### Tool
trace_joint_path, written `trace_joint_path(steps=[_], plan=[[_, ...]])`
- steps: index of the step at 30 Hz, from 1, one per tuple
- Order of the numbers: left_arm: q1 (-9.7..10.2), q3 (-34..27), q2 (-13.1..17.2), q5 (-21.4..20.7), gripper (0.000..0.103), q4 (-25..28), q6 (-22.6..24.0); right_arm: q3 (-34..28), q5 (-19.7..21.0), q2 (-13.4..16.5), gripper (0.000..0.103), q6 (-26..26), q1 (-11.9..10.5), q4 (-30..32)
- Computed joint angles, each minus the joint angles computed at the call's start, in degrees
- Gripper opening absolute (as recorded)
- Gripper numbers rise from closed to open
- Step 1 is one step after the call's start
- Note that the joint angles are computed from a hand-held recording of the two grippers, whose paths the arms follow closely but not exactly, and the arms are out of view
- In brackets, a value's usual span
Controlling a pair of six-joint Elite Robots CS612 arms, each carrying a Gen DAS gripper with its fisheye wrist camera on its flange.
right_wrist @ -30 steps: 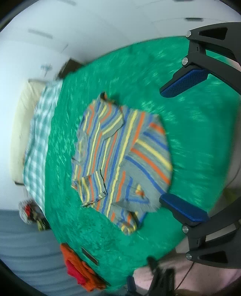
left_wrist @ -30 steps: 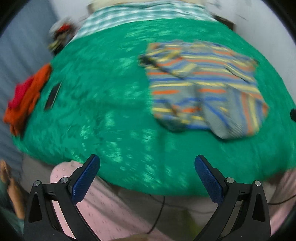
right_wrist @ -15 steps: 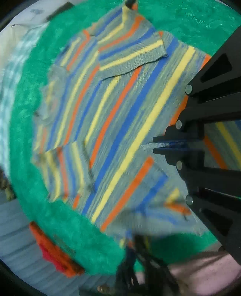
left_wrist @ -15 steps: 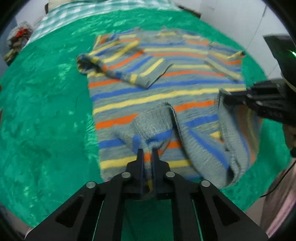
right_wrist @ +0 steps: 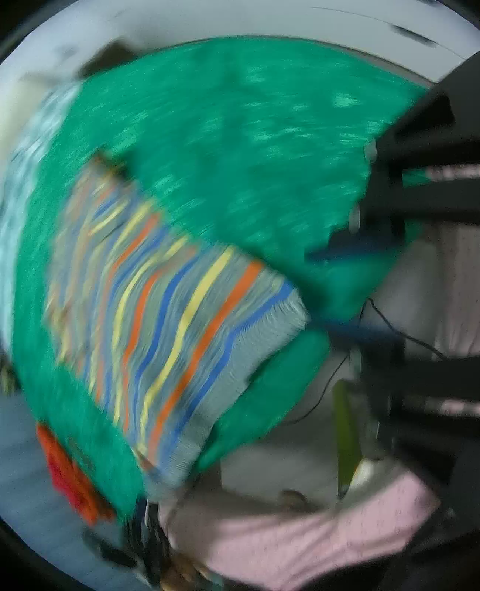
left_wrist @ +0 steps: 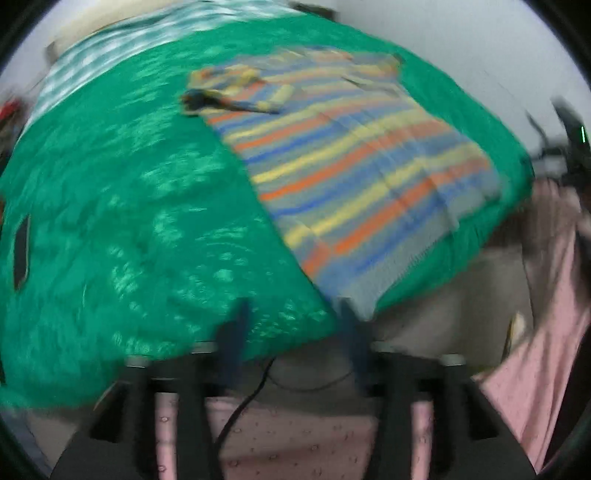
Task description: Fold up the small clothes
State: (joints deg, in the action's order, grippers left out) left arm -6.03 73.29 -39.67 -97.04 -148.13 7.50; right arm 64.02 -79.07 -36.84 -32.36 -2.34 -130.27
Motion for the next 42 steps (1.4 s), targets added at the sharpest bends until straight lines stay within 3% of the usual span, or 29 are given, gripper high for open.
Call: trace_joint_path(steps=[3, 4, 7, 9, 10, 11, 12, 15, 19, 22, 23, 26, 29, 30, 31, 32, 33, 34, 36, 37, 39, 40, 42], plan=[[1.10, -1.40, 1.69, -5.29, 0.079, -3.32, -11.85, 0.80, 4.60, -0.08, 0.062, 7.75, -1.55, -1.49], [1.29, -2.22, 2.46, -6.48, 0.079, -2.53, -15.37, 0.16, 8.24, 0.39, 0.063, 11.86, -2.28, -0.88], [0.89, -5.92, 5.11, -7.28, 0.078, 3.59, -20.72, -2.23, 19.22, 3.16, 0.063, 23.29, -3.73, 0.08], [0.29, -9.17, 7.21, -9.18, 0.076, 8.95, -22.88, -5.11, 23.03, 6.14, 0.063, 28.75, -3.58, 3.13], [-0.15, -9.54, 7.40, -8.57, 0.071, 9.79, -22.56, -6.81, 24.53, 7.42, 0.053, 28.37, -3.28, 7.10], [-0.70, -9.73, 7.41, -6.91, 0.031, 10.54, -21.33, -8.40, 25.37, 8.56, 0.041, 27.30, -2.96, 9.98], [-1.23, -9.98, 7.19, -5.68, 0.006, 12.51, -19.39, -9.45, 25.90, 9.34, 0.003, 26.06, -2.52, 11.68], [-0.80, -8.67, 5.86, -6.72, 0.004, 11.54, -20.32, -8.69, 27.09, 8.29, 0.004, 27.70, -2.20, 10.20], [-0.31, -7.79, 4.64, -5.29, 0.003, 12.09, -20.99, -5.98, 19.33, 4.51, 0.003, 26.95, -1.50, 10.06], [-1.87, -10.48, 6.32, 0.11, 0.004, 18.05, -18.15, -8.85, 13.16, 6.51, 0.003, 27.92, -0.70, 14.63], [-2.98, -11.42, 7.08, 3.67, 0.004, 20.47, -16.80, -10.36, 10.72, 7.69, 0.003, 28.10, -0.28, 16.49], [-4.76, -11.88, 7.52, 9.77, 0.005, 22.04, -15.51, -12.06, 9.26, 9.24, 0.003, 30.66, 0.17, 18.42], [-5.31, -12.08, 7.25, 11.33, 0.015, 22.86, -15.49, -13.65, 7.60, 9.70, 0.003, 29.80, 0.83, 19.27], [-5.45, -11.59, 6.59, 12.55, 0.029, 23.37, -15.48, -13.77, 7.31, 9.51, 0.005, 29.08, 1.04, 19.46], [-5.64, -11.20, 5.93, 14.62, 0.037, 23.77, -15.89, -13.90, 7.22, 9.25, 0.016, 28.60, 1.14, 19.84], [-5.79, -9.78, 4.83, 16.88, 0.052, 22.55, -16.42, -14.05, 6.29, 8.73, 0.023, 28.07, 1.13, 20.67], [-5.94, -7.94, 3.51, 19.14, 0.062, 20.06, -16.96, -12.12, 5.03, 7.15, 0.039, 26.64, 0.40, 20.38], [-6.02, -5.70, 1.82, 21.37, 0.066, 16.34, -17.47, -11.91, 2.59, 6.28, 0.046, 25.48, 0.39, 20.39], [-6.04, -4.26, 0.31, 23.00, 0.073, 11.15, -18.53, -11.59, -5.32, 4.90, 0.048, 21.98, 0.71, 17.65], [-5.95, -4.18, 0.05, 22.77, 0.074, 8.64, -18.99, -12.16, -11.25, 4.53, 0.050, 18.81, 1.10, 15.38], [-5.76, -3.90, 0.30, 20.57, 0.086, 1.48, -20.06, -13.85, -21.52, 5.07, 0.058, 12.09, 2.00, 7.64], [-5.69, -4.82, 1.38, 19.03, 0.091, -2.37, -20.68, -15.24, -24.72, 5.99, 0.062, 8.67, 2.43, 3.16], [-5.98, -8.62, 5.10, 16.85, 0.099, -9.35, -23.13, -18.89, -23.92, 8.61, 0.062, 2.32, 2.67, -5.35]])
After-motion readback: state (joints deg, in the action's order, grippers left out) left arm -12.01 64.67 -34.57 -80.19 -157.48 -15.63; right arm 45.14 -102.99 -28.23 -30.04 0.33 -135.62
